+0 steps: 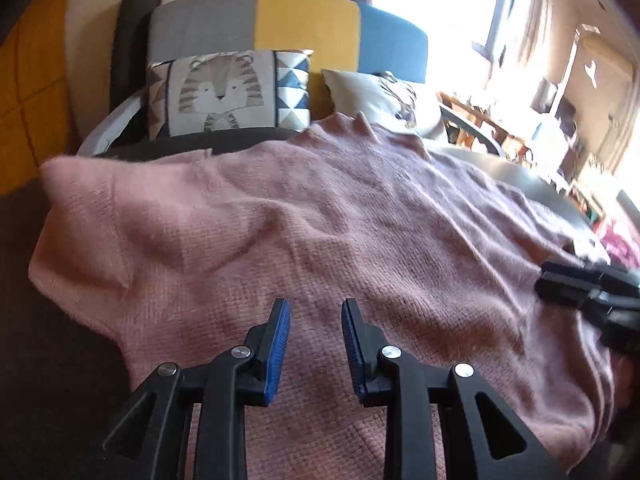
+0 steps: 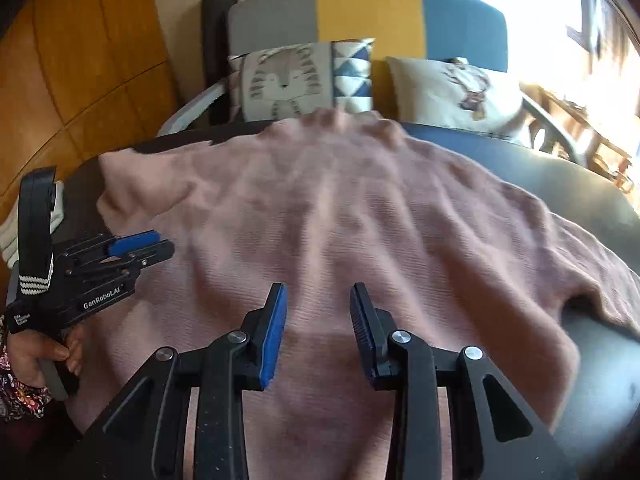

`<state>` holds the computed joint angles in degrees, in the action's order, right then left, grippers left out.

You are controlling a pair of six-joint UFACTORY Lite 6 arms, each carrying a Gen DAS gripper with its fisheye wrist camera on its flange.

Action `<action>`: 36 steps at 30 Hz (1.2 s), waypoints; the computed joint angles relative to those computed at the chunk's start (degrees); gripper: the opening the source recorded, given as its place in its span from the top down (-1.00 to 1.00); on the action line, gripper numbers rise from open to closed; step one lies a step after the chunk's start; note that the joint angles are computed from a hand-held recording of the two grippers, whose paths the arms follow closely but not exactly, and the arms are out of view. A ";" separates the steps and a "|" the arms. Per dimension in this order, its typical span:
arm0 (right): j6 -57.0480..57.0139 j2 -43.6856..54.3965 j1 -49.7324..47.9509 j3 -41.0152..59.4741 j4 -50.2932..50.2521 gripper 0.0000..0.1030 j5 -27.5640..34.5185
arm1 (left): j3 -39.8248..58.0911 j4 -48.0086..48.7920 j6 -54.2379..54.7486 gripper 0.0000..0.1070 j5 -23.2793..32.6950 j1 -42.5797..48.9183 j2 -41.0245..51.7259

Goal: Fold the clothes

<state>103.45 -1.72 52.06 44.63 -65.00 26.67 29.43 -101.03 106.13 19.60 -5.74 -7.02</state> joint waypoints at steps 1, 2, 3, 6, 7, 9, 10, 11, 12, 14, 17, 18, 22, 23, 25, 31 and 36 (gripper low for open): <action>-1.60 3.94 -0.61 2.85 -0.01 0.31 -2.18 | 0.17 3.42 -3.00 0.50 2.16 3.88 -0.69; -4.46 8.25 -0.48 6.13 1.31 0.30 -2.57 | 0.29 4.53 -3.62 0.50 4.44 7.72 -1.02; -9.69 13.15 -0.50 10.14 4.87 0.30 -1.91 | 0.71 6.01 -4.18 0.50 6.02 11.36 -1.56; -11.00 19.99 -0.21 13.68 4.16 0.16 2.76 | 3.83 7.53 -1.25 0.50 9.68 22.75 0.17; -8.23 19.79 -0.54 12.83 2.07 0.00 2.88 | 6.06 8.03 -0.52 0.50 10.17 26.14 2.82; 0.06 17.79 -1.43 9.39 -3.68 -0.04 0.40 | 12.08 9.67 -1.00 0.50 10.88 32.00 9.93; 3.81 17.03 -1.67 8.02 -6.53 -0.04 -0.40 | 15.86 11.03 -2.45 0.50 11.07 34.46 14.16; 5.54 16.79 -1.46 7.45 -8.07 -0.04 -0.44 | 20.06 13.24 -5.19 0.50 11.11 36.62 18.42; 5.84 16.98 -1.23 7.57 -8.30 -0.05 -0.20 | 24.78 16.57 -10.32 0.50 12.06 38.58 23.51; 5.07 17.78 -0.83 8.50 -7.53 -0.07 0.45 | 33.93 24.55 -22.31 0.49 13.51 41.56 32.50; 6.55 17.62 -0.58 8.07 -8.53 -0.08 0.39 | 47.02 32.13 -36.23 0.47 20.62 44.69 44.90; 7.03 17.52 -0.99 7.98 -9.00 -0.08 -0.25 | 49.74 32.56 -38.33 0.46 22.77 45.28 47.77; 9.36 15.72 -2.01 6.36 -11.02 -0.09 -2.60 | 52.73 28.80 -37.74 0.32 29.69 46.13 52.10; 9.63 15.53 -2.17 6.20 -11.25 -0.09 -2.95 | 53.58 28.56 -38.32 0.26 31.47 46.02 53.24; 9.58 15.23 -1.64 6.00 -10.92 -0.09 -2.59 | 53.76 27.34 -38.73 0.21 32.59 45.61 54.01; 16.21 12.61 -2.26 2.52 -15.22 -0.09 -4.05 | 55.92 28.94 -44.88 0.22 30.46 42.99 54.47; 14.87 13.67 -1.43 3.86 -13.38 -0.09 -2.77 | 54.03 27.78 -44.47 0.82 27.30 39.81 52.12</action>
